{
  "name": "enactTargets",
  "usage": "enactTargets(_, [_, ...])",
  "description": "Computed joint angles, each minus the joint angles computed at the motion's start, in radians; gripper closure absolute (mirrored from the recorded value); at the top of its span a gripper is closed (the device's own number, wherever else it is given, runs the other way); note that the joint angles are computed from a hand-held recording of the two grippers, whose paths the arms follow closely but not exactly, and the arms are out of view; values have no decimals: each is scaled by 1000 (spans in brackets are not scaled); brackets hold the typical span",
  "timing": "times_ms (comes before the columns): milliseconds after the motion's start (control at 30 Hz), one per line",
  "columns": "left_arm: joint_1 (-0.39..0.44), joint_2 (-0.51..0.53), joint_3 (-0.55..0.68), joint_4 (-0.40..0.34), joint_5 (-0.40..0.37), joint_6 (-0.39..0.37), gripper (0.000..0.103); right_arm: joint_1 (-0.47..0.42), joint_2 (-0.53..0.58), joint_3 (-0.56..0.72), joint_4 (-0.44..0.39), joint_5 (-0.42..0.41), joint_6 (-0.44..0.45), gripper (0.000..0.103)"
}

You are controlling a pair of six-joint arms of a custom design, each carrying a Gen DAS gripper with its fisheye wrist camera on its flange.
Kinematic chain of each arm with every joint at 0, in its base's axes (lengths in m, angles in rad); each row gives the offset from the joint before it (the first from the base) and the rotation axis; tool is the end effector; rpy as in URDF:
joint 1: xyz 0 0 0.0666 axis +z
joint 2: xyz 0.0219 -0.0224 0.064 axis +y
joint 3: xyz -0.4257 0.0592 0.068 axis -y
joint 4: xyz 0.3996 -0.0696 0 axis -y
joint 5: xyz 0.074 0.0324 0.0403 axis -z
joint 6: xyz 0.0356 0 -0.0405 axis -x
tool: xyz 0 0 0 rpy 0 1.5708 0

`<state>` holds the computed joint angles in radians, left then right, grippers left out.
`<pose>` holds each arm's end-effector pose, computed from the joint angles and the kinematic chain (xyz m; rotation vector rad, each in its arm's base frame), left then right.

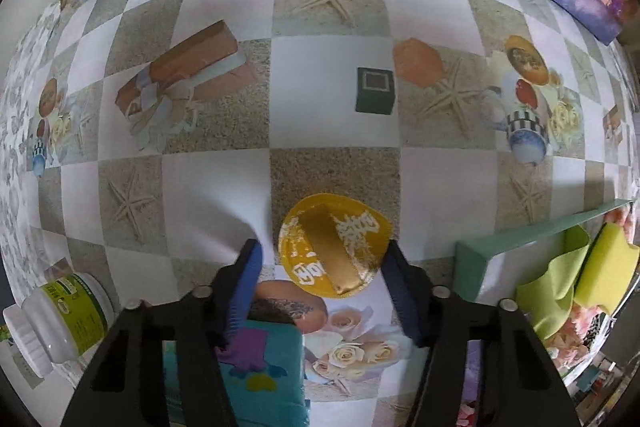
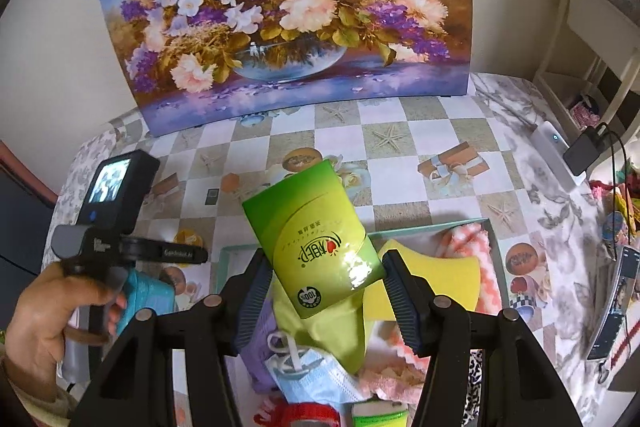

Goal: Organize soft objects
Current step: 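Carry the tissue pack and gold packet over the white tray with both grippers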

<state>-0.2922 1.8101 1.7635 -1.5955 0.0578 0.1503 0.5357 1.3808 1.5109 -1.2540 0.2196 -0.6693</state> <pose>0.5547 -0.1694 0.4002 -0.2137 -3.0513 0.0623 0.3923 0.2234 0.5152 0.2431 2.6396 0.1006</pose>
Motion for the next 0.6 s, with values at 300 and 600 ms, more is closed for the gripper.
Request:
enactTargets(300, [8,-101,-63,56,14,29,53,-9,-55,-74,2,-38,-53,43])
enactTargets(600, [-13,-265,-100,170,69,120,53,9,-134,-138,-3,-37,-99,43])
